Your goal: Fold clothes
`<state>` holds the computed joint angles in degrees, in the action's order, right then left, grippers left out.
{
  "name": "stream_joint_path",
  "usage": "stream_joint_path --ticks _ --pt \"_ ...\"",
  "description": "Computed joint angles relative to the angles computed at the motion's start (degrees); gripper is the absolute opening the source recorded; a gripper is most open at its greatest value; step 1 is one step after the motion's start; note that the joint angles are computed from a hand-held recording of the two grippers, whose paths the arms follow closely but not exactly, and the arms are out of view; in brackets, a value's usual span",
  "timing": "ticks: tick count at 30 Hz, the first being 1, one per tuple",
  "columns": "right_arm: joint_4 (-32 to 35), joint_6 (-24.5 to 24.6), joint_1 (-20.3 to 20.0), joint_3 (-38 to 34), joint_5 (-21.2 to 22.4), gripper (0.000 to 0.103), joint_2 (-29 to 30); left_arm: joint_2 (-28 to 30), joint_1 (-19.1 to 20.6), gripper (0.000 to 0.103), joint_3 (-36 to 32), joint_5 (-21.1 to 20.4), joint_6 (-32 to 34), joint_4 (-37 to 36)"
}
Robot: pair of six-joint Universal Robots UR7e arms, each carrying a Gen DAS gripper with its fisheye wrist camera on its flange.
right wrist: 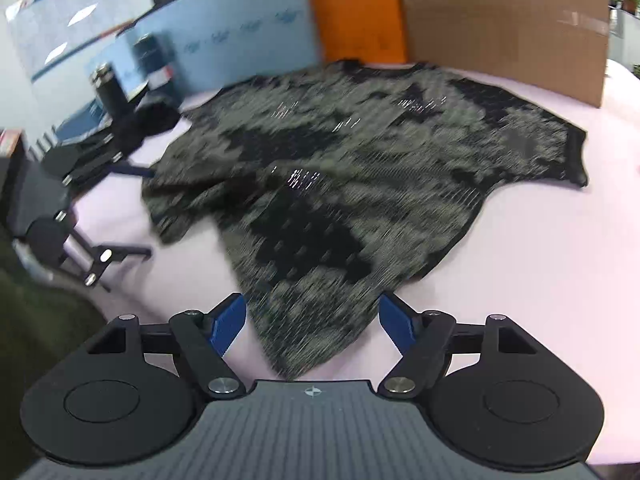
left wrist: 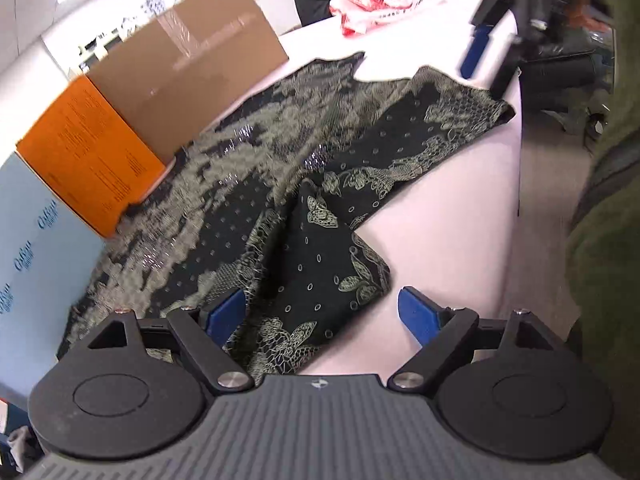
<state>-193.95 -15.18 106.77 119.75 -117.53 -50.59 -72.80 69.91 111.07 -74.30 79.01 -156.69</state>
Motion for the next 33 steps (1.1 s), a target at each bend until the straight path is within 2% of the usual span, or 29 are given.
stream_joint_path --ticks 1,2,3,4,5,6,8,11,14,15,16,18,20,22,24,25,29,31,33 --pt "0.37 1.61 0.43 -0.14 -1.38 0.072 0.74 0.04 -0.09 0.077 0.1 0.07 0.16 0.02" --pt "0.13 3.83 0.83 -0.49 -3.31 0.071 1.8 0.3 -0.09 0.065 -0.11 0.08 0.26 -0.1" --pt "-0.57 5.66 1.11 -0.81 -4.62 0.068 2.77 0.62 -0.07 0.025 -0.37 0.09 0.35 -0.23" --pt "-1.69 7.09 1.12 -1.11 -4.99 0.061 3.53 1.36 -0.17 0.003 -1.31 0.92 -0.54 -0.51" --pt "-2.49 8.82 0.91 -1.47 -4.76 0.026 3.92 2.15 -0.31 0.004 -2.37 1.91 -1.59 -0.77" --pt "-3.41 10.9 0.48 -1.67 -3.9 0.003 3.88 3.52 -0.31 0.004 -4.27 2.3 -3.38 -1.89" --pt "-7.97 14.44 -0.6 -1.52 -0.59 0.003 3.42 6.51 -0.32 0.004 -8.54 3.06 -7.22 -4.25" --pt "-11.63 16.13 -1.93 -3.75 2.85 0.003 3.65 11.25 -0.48 0.008 -15.53 4.8 -12.93 -7.36" --pt "-13.39 18.19 -3.78 -7.87 4.6 0.003 5.12 19.99 -1.29 0.02 -22.48 15.27 -11.17 -14.55" --pt "-14.02 19.09 -4.55 -9.48 5.01 0.003 5.99 22.14 -1.29 0.026 -25.4 18.4 -13.52 -13.22" --pt "-13.97 20.08 -5.16 -10.84 4.97 0.003 6.58 23.18 -0.98 0.036 -28.17 20.31 -18.18 -9.5" --pt "-12.72 22.18 -6.11 -13.13 4.14 0.003 7.3 24.03 -0.04 0.047 -32.82 22.22 -27.6 -1.82" --pt "-10.5 22.77 -6.52 -14.15 3.5 0.005 7.07 23.02 1.25 0.052 -34.12 21.78 -32.85 1.13" --pt "-9.69 21.64 -6.51 -13.74 3.37 0.008 6.28 21.02 2.62 0.057 -33.7 20.34 -35.02 2.47" --pt "-9.14 19.51 -6.23 -13.0 3.05 0.008 5.51 17.96 3.45 0.061 -31.47 18.14 -34.55 3.43" --pt "-8.45 18.2 -6.02 -12.73 2.57 0.009 5.17 16.35 3.76 0.064 -29.54 16.49 -32.94 3.21" --pt "-5.85 12.31 -5.06 -12.75 0.35 0.024 4.91 10.85 2.74 0.072 -17.05 11.2 -19.18 -5.92" --pt "-4.38 8.71 -4.5 -13.24 -0.84 0.036 5.2 9.86 1.73 0.072 -13.81 10.09 -17.91 -5.81" --pt "-4.52 2.82 -3.67 -13.75 -2.9 0.046 6.05 10.53 0.85 0.072 -12.79 9.99 -20.53 -4.93"
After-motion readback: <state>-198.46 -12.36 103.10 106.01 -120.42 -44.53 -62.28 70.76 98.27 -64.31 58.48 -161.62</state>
